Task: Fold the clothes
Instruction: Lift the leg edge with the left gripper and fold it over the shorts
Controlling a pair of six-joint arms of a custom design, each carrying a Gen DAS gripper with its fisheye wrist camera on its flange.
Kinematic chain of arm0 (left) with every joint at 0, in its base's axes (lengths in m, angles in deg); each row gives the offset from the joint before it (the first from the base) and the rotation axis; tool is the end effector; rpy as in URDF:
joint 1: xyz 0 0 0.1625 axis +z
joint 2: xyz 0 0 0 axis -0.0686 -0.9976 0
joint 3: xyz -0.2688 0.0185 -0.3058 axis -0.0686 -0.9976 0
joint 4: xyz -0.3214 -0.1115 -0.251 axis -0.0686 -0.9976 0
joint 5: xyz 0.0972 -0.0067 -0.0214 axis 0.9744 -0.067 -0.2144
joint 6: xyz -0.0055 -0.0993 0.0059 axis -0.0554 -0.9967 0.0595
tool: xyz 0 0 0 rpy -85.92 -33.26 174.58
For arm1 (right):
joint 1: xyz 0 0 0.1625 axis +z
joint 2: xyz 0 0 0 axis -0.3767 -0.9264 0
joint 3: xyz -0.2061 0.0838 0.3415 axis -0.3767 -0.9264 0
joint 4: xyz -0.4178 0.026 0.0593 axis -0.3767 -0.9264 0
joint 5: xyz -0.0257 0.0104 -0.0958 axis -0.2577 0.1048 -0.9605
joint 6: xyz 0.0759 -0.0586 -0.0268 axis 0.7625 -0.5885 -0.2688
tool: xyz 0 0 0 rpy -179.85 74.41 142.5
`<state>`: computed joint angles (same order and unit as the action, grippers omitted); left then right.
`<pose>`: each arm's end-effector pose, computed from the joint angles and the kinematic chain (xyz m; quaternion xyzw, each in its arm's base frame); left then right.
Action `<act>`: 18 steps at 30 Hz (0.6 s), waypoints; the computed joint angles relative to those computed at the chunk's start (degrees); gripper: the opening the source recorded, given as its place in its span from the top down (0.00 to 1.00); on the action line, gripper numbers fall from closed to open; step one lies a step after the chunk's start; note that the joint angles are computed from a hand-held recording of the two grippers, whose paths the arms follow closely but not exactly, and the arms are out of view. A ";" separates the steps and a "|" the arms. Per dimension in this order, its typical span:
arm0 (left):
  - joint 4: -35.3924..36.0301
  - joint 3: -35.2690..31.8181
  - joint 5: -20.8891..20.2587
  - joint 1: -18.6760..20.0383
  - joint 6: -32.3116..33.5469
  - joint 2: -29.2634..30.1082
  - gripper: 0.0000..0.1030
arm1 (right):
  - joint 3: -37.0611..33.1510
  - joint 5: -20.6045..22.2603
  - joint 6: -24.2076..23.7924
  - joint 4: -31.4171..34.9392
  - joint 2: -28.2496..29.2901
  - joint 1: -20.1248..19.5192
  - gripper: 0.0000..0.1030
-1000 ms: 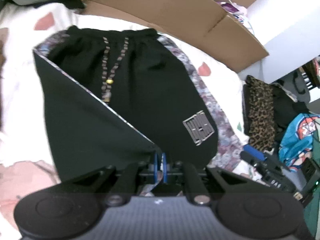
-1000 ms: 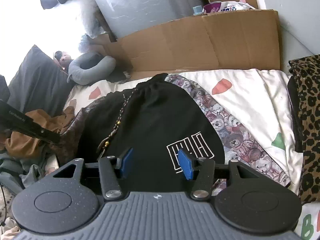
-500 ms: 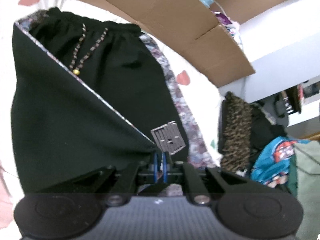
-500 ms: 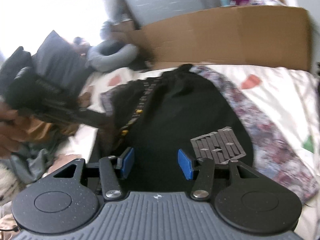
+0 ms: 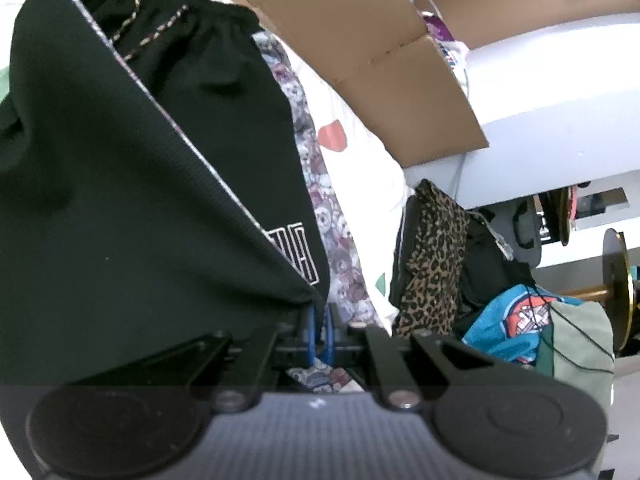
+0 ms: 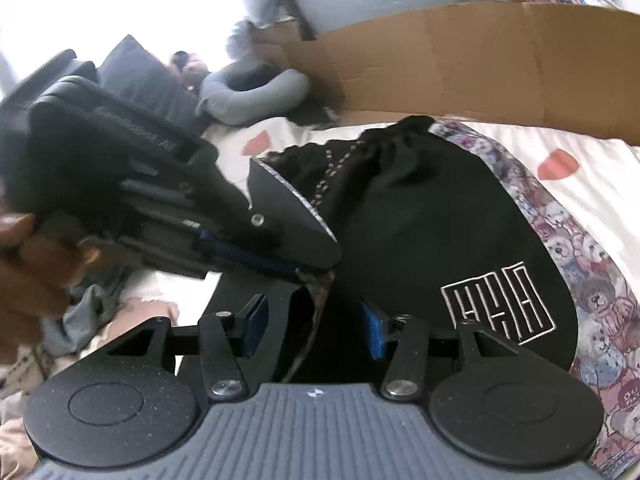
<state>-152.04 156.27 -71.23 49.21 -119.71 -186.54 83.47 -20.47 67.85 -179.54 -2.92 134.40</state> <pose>-0.0381 -0.2652 0.3090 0.0676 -0.9808 0.1828 0.0049 0.2892 -0.3796 0.0858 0.3251 -0.9191 0.2190 0.0387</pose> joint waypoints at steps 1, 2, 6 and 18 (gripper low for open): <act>-0.27 0.22 -0.18 -0.03 -0.33 0.15 0.95 | 0.22 -0.01 -0.02 -1.71 0.51 -0.06 0.55; -0.92 0.53 -0.69 0.09 -0.34 0.29 0.95 | 0.29 -0.44 -0.10 -2.93 1.03 0.05 0.55; -3.75 1.41 -3.16 0.79 0.71 1.02 0.93 | 0.35 -2.04 1.08 -4.99 2.12 0.17 0.82; 9.47 -0.64 5.04 -0.35 -2.91 -6.55 0.52 | 1.70 -3.10 3.36 -4.94 0.65 -2.22 0.99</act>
